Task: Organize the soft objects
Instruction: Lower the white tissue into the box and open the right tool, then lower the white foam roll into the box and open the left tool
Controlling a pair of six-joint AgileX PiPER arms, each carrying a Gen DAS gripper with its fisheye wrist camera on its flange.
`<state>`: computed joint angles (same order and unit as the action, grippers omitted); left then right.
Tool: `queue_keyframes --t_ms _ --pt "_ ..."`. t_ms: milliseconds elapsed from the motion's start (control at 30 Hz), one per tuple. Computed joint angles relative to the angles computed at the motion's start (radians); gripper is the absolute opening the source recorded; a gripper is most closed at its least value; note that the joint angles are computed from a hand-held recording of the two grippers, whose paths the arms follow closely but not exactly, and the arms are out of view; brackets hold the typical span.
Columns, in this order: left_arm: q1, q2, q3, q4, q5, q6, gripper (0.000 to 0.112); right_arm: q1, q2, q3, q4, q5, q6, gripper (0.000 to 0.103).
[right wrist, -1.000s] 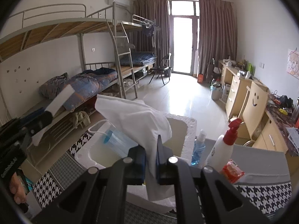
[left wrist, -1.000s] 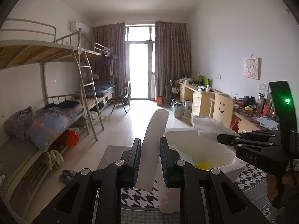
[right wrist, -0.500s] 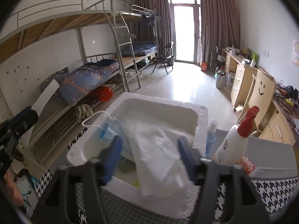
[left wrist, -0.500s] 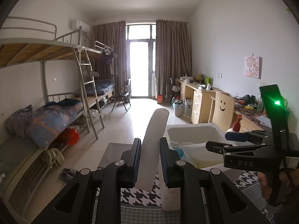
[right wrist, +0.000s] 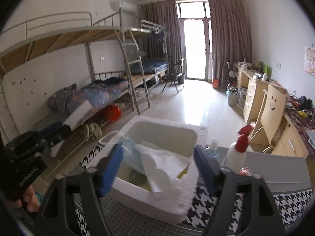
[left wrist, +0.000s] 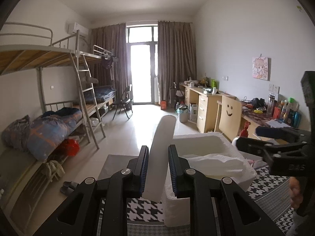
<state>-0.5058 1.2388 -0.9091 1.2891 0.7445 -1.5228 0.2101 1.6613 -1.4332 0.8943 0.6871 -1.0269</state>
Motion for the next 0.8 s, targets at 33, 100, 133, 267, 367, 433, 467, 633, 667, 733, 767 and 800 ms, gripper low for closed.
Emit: queue_keyframes --t_ms 33,100,133,267,367,433,467,633,667,733,767,800 --pt "-0.002 0.005 -0.002 0.0 -0.004 0.001 0.021 -0.012 -0.015 0.014 0.023 -0.003 -0.022 0.087" --pt "-0.004 0.017 -0.014 -0.004 -0.012 0.006 0.021 -0.018 -0.025 0.023 0.029 -0.004 -0.03 0.088" --pt "-0.006 0.02 -0.015 -0.004 -0.016 0.007 0.021 -0.021 -0.032 0.031 0.032 -0.006 -0.035 0.088" --pt "-0.018 0.034 -0.029 -0.007 -0.025 0.021 0.021 -0.032 -0.054 0.066 0.047 -0.02 -0.062 0.088" --pt "-0.021 0.045 -0.042 -0.014 -0.044 0.035 0.021 -0.05 -0.069 0.086 0.069 -0.014 -0.083 0.088" --pt "-0.022 0.056 -0.051 -0.011 -0.051 0.041 0.021 -0.065 -0.083 0.106 0.089 -0.023 -0.104 0.088" --pt "-0.021 0.062 -0.057 -0.017 -0.058 0.047 0.021 -0.07 -0.089 0.113 0.093 -0.023 -0.11 0.088" --pt "-0.008 0.089 -0.08 -0.035 -0.095 0.068 0.021 -0.099 -0.112 0.151 0.111 -0.026 -0.14 0.088" --pt "-0.003 0.097 -0.085 -0.047 -0.106 0.078 0.021 -0.108 -0.115 0.158 0.117 -0.026 -0.151 0.088" --pt "0.011 0.11 -0.096 -0.075 -0.135 0.105 0.021 -0.119 -0.12 0.171 0.126 -0.026 -0.166 0.088" --pt "0.016 0.113 -0.098 -0.087 -0.149 0.115 0.021 -0.124 -0.122 0.173 0.126 -0.023 -0.167 0.088" --pt "0.02 0.121 -0.106 -0.103 -0.16 0.13 0.021 -0.133 -0.124 0.179 0.133 -0.02 -0.176 0.088"
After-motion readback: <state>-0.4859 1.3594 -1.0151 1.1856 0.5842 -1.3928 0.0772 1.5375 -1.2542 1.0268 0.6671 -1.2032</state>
